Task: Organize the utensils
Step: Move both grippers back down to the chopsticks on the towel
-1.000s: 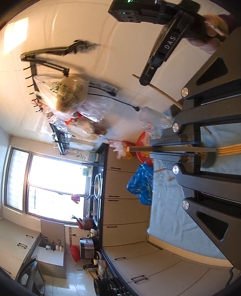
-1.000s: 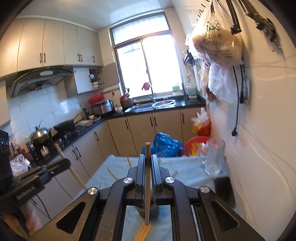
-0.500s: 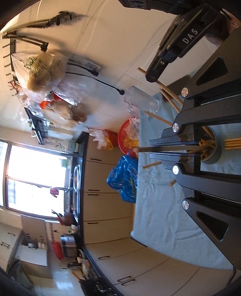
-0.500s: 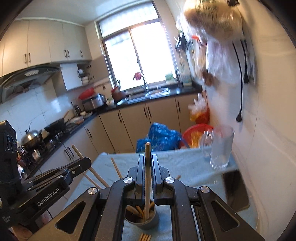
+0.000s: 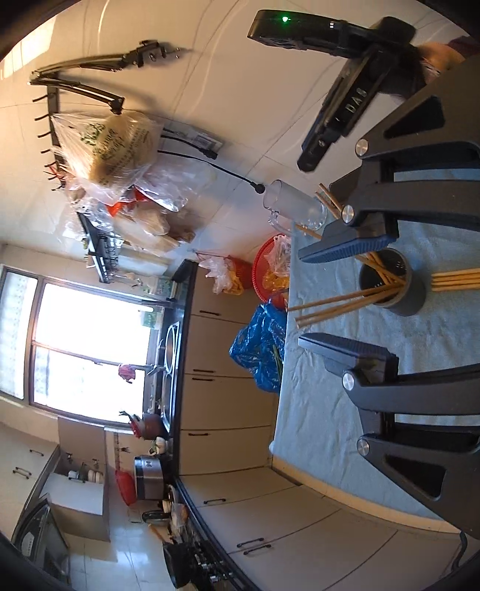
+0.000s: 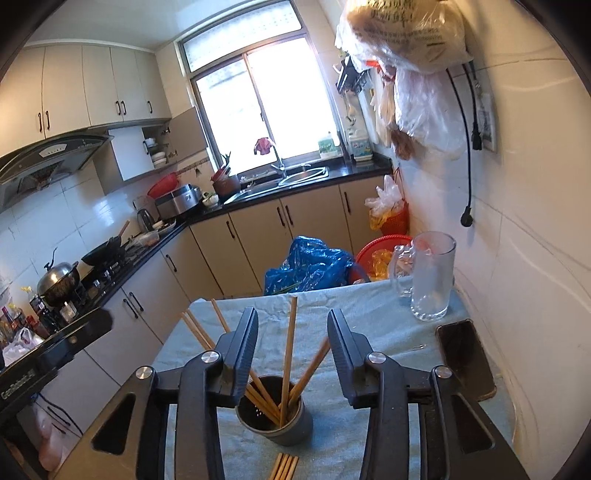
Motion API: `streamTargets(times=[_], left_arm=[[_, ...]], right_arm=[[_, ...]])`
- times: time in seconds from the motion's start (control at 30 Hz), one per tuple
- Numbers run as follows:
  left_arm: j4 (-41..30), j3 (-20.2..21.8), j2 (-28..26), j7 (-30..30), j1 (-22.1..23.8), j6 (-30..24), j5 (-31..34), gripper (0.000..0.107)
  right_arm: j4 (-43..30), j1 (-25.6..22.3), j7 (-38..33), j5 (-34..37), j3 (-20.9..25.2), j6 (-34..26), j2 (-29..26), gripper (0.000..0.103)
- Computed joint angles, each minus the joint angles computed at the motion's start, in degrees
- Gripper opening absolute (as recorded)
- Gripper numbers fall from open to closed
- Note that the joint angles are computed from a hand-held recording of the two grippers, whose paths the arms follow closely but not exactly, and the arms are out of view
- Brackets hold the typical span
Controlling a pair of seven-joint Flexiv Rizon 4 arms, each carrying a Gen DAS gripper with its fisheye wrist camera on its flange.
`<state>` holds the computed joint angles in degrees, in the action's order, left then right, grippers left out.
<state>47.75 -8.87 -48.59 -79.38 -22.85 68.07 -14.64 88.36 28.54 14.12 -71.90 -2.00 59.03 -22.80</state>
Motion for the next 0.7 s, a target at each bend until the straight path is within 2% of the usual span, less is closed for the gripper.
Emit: streamTargets(times=[0.07,0.2,0.37,0.57,0.7], left_arm=[[6.6,-1.0,3.7,0.4,1.2,3.3,-0.4,0.045],[18.2,-2.7,10.1,1.4,3.6,7.8,-1.8,0.046],[29.4,-4.6,15.2,2.9,5.8,11.7,-3.6,0.052],[37.4,-3.3,17.9,4.2,5.6,8.2,-3.0,0.052],[38.8,-1.8,16.7,4.9,4.2,3.1,-1.1,0.052]], right_arm=[[1.5,0.5,0.8,-0.9,0.4,-1.3,1.6,0.053],[4.9,0.7,0.6,-0.6,2.7,-4.5,4.8,0.059],[9.9,0.6,-3.2,4.8,6.9,-8.5,8.4,0.068],[16.8,1.6,-11.3,17.7,11.8,-12.3,10.4,0.07],[22.6,2.2,-10.2,21.6,13.0,-9.9,11.2,0.07]])
